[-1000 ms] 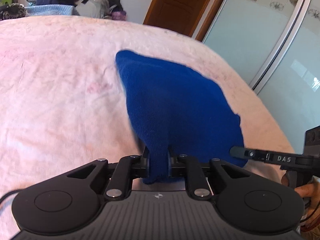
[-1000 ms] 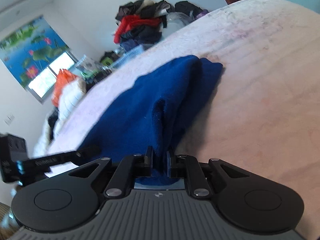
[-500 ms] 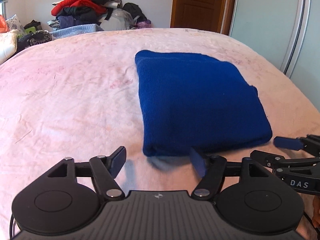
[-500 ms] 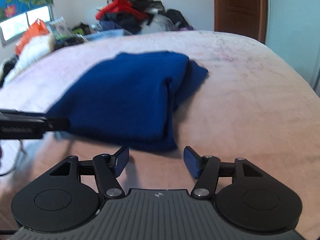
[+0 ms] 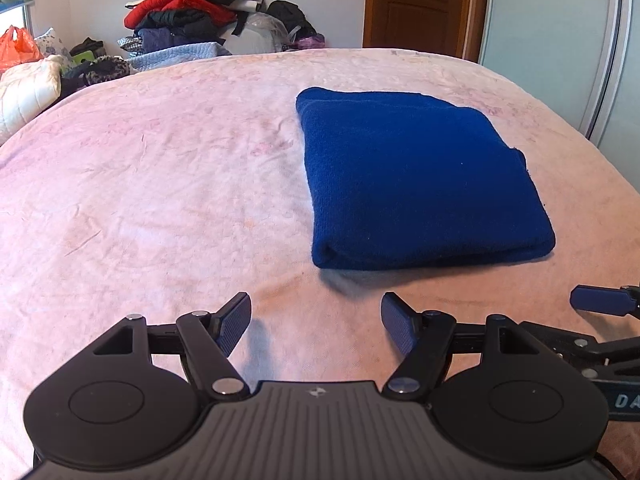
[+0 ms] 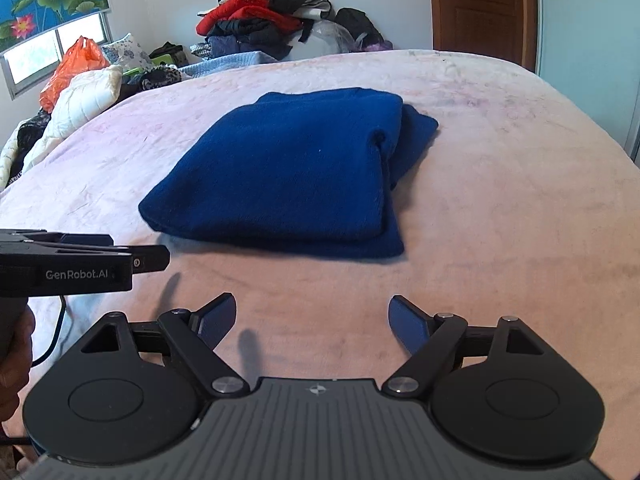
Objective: Fold small clothes
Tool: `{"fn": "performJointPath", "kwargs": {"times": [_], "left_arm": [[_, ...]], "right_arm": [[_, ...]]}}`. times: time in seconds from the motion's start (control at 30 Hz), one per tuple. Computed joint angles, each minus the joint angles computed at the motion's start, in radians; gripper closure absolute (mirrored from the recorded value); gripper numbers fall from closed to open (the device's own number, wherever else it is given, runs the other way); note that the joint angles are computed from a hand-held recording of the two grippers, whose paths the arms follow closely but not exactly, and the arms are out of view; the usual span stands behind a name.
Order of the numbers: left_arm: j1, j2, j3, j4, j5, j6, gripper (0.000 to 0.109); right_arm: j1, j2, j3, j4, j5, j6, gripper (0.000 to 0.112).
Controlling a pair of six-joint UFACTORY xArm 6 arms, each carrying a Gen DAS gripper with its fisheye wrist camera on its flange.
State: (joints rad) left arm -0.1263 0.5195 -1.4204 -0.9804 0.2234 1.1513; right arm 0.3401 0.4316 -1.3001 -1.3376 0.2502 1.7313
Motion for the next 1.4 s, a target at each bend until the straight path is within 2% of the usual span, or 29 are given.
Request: {"fn": "performJointPath", "kwargs": {"times": [0.07,0.13,0.23,0.3,0.4,0.53,0.6,0.83,1.07,1.4], "left_arm": [[0.000,-0.006,0.010,0.006,-0.004,-0.003,0.033],[-0.004,-0.011,0.022,0.002,-0.022,0.002,0.032],[-0.008,-0.015,0.033,0.003,-0.040,0.002,0.032],[-0.008,-0.016,0.038,0.024,-0.043,-0.015,0.032],[-0.008,-0.017,0.046,0.051,-0.057,-0.039,0.032],[-0.005,-0.016,0.053,0.110,-0.067,-0.108,0.032],[0.000,-0.015,0.053,0.143,-0.055,-0.138,0.032],[0.003,-0.017,0.060,0.172,-0.054,-0.167,0.032],[0.005,-0.016,0.062,0.186,-0.055,-0.194,0.029],[-0.003,-0.015,0.073,0.167,-0.089,-0.180,0.027]], "right_arm": [[0.003,-0.013,0.014,-0.001,-0.016,0.006,0.026],[-0.011,-0.023,0.027,-0.017,-0.088,0.066,0.024],[-0.040,-0.027,0.034,-0.080,-0.201,0.230,0.018],[-0.023,-0.031,0.034,-0.106,-0.150,0.278,0.017],[0.034,-0.027,0.025,0.015,0.015,0.158,0.016],[0.050,-0.013,0.003,-0.015,0.062,0.215,0.013],[0.058,-0.008,-0.004,0.006,0.087,0.189,0.013],[0.078,0.002,-0.024,0.016,0.137,0.066,0.010],[0.081,0.006,-0.028,0.040,0.146,0.030,0.010],[0.081,0.008,-0.019,0.025,0.125,0.053,0.010]]}}
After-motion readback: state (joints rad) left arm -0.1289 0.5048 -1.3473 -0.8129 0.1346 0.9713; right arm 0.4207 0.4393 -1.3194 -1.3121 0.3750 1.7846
